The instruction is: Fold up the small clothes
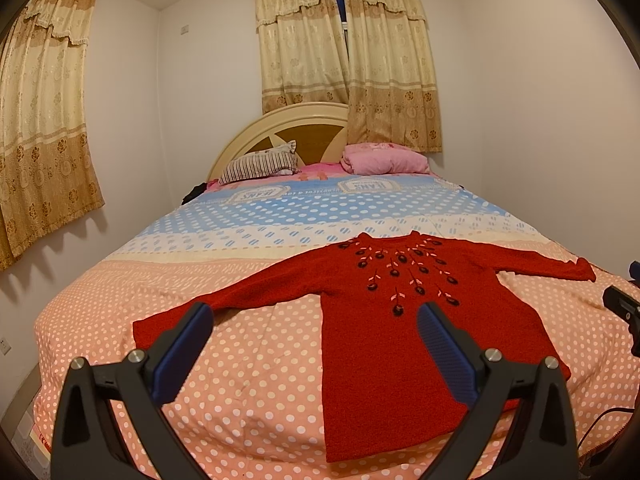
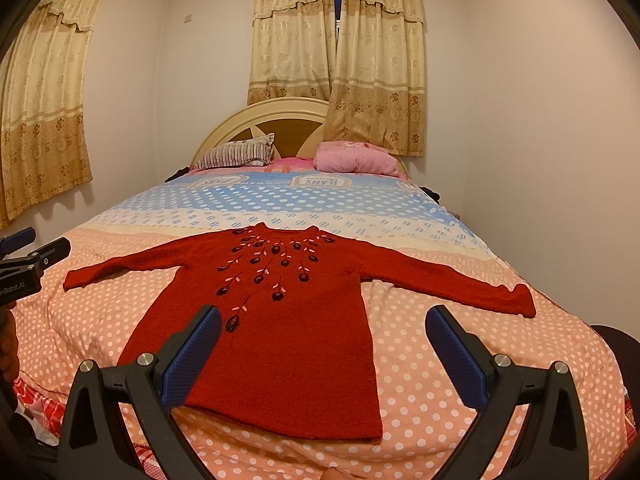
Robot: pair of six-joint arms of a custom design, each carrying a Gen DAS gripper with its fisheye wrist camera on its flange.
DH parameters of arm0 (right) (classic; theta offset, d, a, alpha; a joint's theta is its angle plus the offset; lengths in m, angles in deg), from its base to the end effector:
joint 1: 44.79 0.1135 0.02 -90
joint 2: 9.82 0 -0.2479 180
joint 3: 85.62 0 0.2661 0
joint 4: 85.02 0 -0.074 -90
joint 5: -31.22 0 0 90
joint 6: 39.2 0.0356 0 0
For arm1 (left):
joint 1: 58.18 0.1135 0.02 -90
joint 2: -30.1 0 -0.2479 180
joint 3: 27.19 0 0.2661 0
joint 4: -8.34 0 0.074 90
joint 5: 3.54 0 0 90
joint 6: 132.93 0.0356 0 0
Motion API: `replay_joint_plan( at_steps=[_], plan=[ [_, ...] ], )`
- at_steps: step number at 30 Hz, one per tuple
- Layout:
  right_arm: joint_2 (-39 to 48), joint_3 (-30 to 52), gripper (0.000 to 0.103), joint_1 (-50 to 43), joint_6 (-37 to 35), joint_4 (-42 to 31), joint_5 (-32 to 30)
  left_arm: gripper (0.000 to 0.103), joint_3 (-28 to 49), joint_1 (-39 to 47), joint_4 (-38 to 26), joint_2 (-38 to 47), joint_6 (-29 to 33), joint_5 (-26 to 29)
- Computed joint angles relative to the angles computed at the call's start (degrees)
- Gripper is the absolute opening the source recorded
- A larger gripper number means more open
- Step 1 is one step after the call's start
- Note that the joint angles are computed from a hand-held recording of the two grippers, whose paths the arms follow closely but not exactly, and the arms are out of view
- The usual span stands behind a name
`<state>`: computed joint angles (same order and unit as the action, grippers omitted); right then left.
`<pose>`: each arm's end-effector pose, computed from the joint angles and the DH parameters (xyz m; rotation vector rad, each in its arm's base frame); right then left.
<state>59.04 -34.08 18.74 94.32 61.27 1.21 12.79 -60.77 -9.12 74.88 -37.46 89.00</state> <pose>0.1356 0.2032 0.1941 0.0529 1.9712 -0.1133 0.2103 -0.0111 0.2243 0.1667 1.9518 -0.0104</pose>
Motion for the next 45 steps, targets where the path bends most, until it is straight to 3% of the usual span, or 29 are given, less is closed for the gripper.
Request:
replay_joint_plan(
  at_steps=[17,24,34,45],
  plan=[
    [-0.7,-0.5,0.102,-0.6,-0.7,0.7,-1.2,0.103,-0.4,0.8,0.5,0.9,0.3,0.4],
    [-2.0,-2.8,0.102,-3.0,-3.2,4.3,-3.5,0.103,0.7,0.1,3.1,5.8,0.7,-0.7],
    [-10.7,-12.9,0.102,-20.7,-7.2,12.9,-20.5,0.103,8.1,-2.5,9.4,23.6,0.3,-1.9],
    [-12.5,-17.7,0.102,-57.5,-12.3,19.0,-47.6,0.103,23.1,-7.1,11.6,45.0,0.3,-5.7]
  ],
)
